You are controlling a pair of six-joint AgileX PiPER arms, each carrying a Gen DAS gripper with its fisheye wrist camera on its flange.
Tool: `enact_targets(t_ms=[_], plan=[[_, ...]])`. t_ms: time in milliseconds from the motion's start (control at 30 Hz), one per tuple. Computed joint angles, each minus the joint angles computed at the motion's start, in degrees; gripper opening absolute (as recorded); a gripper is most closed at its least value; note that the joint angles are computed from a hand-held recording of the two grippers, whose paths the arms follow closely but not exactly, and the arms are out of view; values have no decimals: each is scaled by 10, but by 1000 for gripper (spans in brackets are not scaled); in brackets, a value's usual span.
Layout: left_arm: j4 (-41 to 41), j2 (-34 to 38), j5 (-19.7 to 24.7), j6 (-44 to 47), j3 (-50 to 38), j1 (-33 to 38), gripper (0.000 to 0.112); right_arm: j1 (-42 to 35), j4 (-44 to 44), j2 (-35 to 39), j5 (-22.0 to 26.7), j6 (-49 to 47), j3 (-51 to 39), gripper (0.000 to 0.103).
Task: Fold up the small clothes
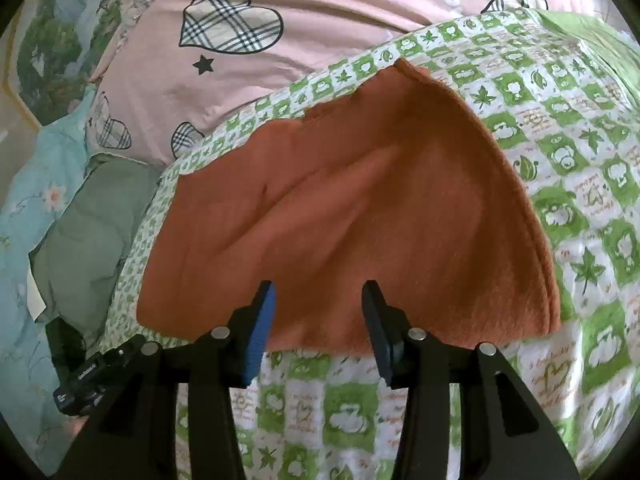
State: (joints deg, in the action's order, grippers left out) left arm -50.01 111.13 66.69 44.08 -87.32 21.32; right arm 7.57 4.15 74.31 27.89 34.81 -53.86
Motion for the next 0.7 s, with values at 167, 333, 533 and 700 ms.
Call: enact_targets(t_ms=[167, 333, 533, 700], plan=[[-17, 18, -8, -26, -12, -6, 73, 9, 1, -6, 7, 0, -1, 51], [-39, 60, -32, -78, -64, -23, 75, 4, 12, -9, 9, -13, -3, 52], [-31, 107, -83, -142, -140, -47, 69, -17, 40, 0, 21, -58, -20, 52], [-4, 138, -94, -191, -198, -59, 19, -48, 85, 23, 28, -124, -41, 52]])
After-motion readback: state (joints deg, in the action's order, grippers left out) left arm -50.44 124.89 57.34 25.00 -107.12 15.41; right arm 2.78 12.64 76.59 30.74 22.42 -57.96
